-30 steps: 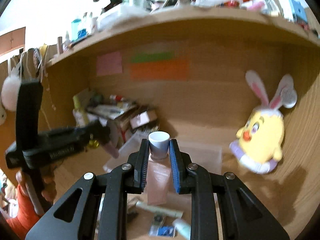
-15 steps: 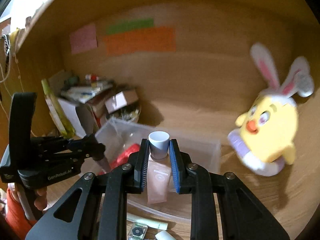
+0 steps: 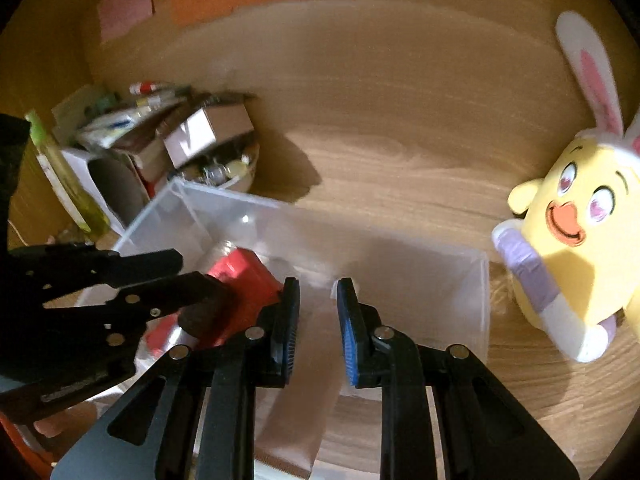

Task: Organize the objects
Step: 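Lift both items over the bin and release them inside, then return both grippers to the pile of items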

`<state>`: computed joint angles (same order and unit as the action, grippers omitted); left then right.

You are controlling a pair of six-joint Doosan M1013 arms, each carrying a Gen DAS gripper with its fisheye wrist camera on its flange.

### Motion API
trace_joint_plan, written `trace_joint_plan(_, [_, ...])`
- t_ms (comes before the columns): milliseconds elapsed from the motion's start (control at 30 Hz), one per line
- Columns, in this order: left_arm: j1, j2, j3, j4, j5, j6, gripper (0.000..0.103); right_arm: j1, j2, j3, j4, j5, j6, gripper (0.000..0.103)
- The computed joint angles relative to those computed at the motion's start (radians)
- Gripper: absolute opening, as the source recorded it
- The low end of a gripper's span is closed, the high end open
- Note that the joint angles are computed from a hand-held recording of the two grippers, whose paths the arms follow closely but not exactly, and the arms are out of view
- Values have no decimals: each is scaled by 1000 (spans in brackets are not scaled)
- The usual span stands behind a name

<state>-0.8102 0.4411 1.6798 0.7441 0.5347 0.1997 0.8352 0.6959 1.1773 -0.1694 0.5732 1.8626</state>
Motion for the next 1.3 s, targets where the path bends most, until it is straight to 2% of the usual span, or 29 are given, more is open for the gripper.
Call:
trace_joint_plan(33, [0, -3, 3, 1, -3, -4, 33, -1, 1, 1, 4, 3, -1, 17])
trace_joint_plan(100, [-4, -12, 11, 28, -5, -35, 46, -1, -5, 8, 4, 2, 1, 17])
trace_joint_plan(200, [-21, -40, 37, 142, 9, -148, 64, 2, -28, 34, -16, -18, 13, 19])
trace_joint_plan(233, [-30, -48, 44, 181, 22, -181, 65, 3, -34, 39, -27, -22, 19, 20])
trace_joint_plan(333, [-58, -73, 64, 281, 69, -262, 76, 12, -77, 94, -115, -73, 89, 39])
trace_joint_plan(400, [-78, -85, 76, 337, 102, -309, 89, 18, -102, 128, -180, -104, 148, 57])
trace_joint_plan(467, [-104, -98, 92, 398, 147, -364, 96, 23, -132, 168, -241, -141, 208, 67])
trace_joint_plan(600, [-149, -118, 121, 456, 198, -418, 97, 34, -185, 244, -367, -193, 339, 81])
trace_joint_plan(767, [-191, -129, 154, 485, 217, -473, 99, 47, -241, 340, -518, -238, 502, 82])
trace_joint_plan(900, [-214, -131, 179, 481, 202, -516, 99, 56, -268, 407, -578, -248, 578, 83])
trace_joint_plan(1067, [-241, -118, 198, 459, 201, -543, 99, 60, -285, 469, -552, -235, 579, 83])
trace_joint_plan(1167, [-255, -109, 210, 448, 193, -566, 99, 54, -291, 498, -437, -234, 510, 83])
trace_joint_plan(1300, [-267, -96, 224, 434, 169, -597, 99, 47, -302, 536, -340, -229, 501, 83])
